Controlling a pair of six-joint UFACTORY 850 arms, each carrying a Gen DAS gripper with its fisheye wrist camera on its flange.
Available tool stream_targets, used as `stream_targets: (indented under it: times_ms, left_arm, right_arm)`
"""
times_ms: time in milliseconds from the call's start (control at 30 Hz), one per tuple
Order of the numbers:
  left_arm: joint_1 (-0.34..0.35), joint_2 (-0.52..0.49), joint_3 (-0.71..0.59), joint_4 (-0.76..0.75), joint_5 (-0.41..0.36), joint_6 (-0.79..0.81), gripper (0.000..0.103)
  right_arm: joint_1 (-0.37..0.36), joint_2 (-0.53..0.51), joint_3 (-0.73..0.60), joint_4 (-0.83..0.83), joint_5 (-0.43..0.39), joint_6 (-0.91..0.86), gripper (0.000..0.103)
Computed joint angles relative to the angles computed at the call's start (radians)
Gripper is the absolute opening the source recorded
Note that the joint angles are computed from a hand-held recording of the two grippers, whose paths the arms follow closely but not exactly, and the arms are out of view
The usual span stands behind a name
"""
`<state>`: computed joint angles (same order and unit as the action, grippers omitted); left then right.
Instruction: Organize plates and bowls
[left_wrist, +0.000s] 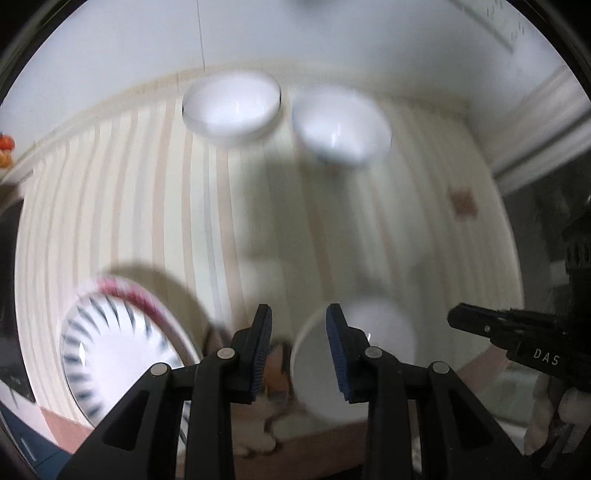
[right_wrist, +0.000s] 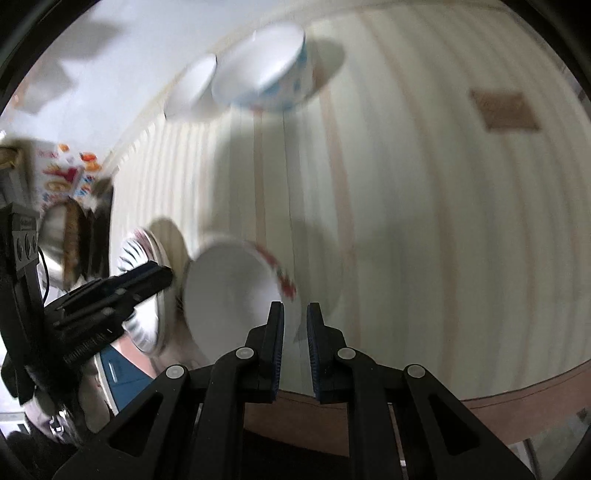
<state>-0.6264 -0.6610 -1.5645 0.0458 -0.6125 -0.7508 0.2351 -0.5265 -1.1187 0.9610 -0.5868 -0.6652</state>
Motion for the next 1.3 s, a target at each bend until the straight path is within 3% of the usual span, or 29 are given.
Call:
stream_targets:
  times_ms: [67, 133, 200, 400, 600, 667, 767, 800, 900, 1033, 1133, 1300]
  left_arm:
    - [0.025, -0.034, -0.069, 0.025, -0.007, -0.008, 0.038]
    - [0.061, -0.096, -0.166, -0.022, -0.025, 0.036, 0.038]
    - [0.090, -0.144, -0.230, -0.077, -0.031, 0.077, 0.038]
    - [0.138, -0.343, -0.508, -0.159, -0.142, 0.141, 0.037]
    - [0.147, -0.555, -0.816, -0.175, -0.330, 0.162, 0.037]
    - [0.145, -0.586, -0.860, -0.162, -0.354, 0.156, 0.037]
    - [0.139, -0.650, -0.961, -0.137, -0.382, 0.148, 0.032]
    - [0.137, -0.658, -0.974, -0.133, -0.380, 0.151, 0.029]
    - [0.135, -0.715, -1.074, -0.119, -0.420, 0.151, 0.025]
    - [0.132, -0.734, -1.107, -0.115, -0.435, 0.153, 0.025]
    - [0.129, -0.665, -0.987, -0.108, -0.381, 0.156, 0.025]
    - [0.120, -0.635, -0.958, -0.091, -0.367, 0.157, 0.025]
  right_arm:
    - [-0.019, -0.008, -0.049, 0.008, -0.007, -0.011, 0.022]
    - [-0.032, -0.035, -0.112, 0.008, -0.015, 0.003, 0.047]
    - [-0.043, -0.079, -0.190, 0.012, -0.033, 0.010, 0.054]
    - [-0.043, -0.277, -0.480, -0.102, -0.085, 0.173, 0.054]
    - [-0.015, -0.409, -0.639, -0.201, -0.092, 0.286, 0.054]
    - [-0.012, -0.434, -0.667, -0.222, -0.086, 0.314, 0.053]
    - [-0.012, -0.469, -0.704, -0.236, -0.079, 0.331, 0.035]
    - [-0.011, -0.477, -0.712, -0.243, -0.074, 0.337, 0.023]
    - [-0.008, -0.482, -0.716, -0.215, -0.057, 0.308, 0.012]
    - [0.005, -0.477, -0.715, -0.274, -0.031, 0.347, 0.011]
    - [0.008, -0.468, -0.704, -0.276, -0.031, 0.346, 0.011]
    - [0.014, -0.424, -0.657, -0.279, -0.014, 0.332, 0.011]
